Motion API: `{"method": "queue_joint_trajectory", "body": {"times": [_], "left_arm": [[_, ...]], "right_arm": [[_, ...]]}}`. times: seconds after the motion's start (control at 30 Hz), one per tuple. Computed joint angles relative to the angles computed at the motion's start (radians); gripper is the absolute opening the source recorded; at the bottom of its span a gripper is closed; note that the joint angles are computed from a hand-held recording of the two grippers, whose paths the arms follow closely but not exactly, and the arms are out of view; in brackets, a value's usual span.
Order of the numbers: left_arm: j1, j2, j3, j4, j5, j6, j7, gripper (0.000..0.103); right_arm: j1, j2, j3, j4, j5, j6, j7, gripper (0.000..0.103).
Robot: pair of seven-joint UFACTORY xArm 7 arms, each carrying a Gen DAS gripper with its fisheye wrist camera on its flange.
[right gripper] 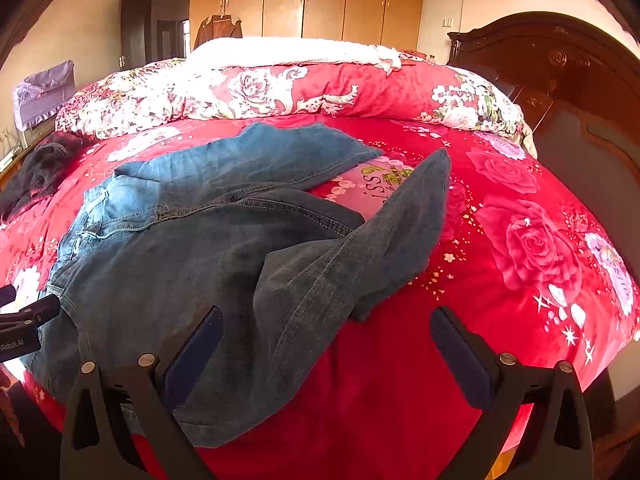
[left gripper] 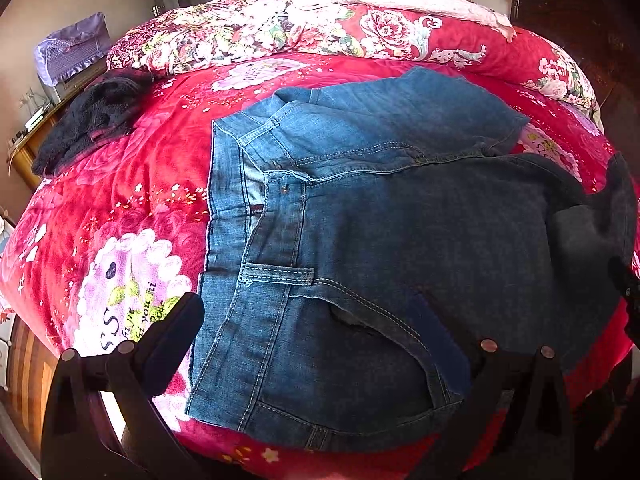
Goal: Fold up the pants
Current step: 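Move both grippers over the blue jeans toward the waistband and leg hem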
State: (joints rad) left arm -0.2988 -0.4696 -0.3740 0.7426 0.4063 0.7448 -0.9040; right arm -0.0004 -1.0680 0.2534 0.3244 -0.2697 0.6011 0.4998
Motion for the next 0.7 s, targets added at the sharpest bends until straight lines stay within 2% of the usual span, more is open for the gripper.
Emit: {"method": "queue_joint_trajectory", "body": {"times": [0.7], "left_arm": [[-0.012,0.012,0.011,0.009,-0.025,0.007,0.023,0.103]], "right_arm": [[0.002,0.006,0.000,0.001,-0.001,0.005,0.006,0.103]]}}
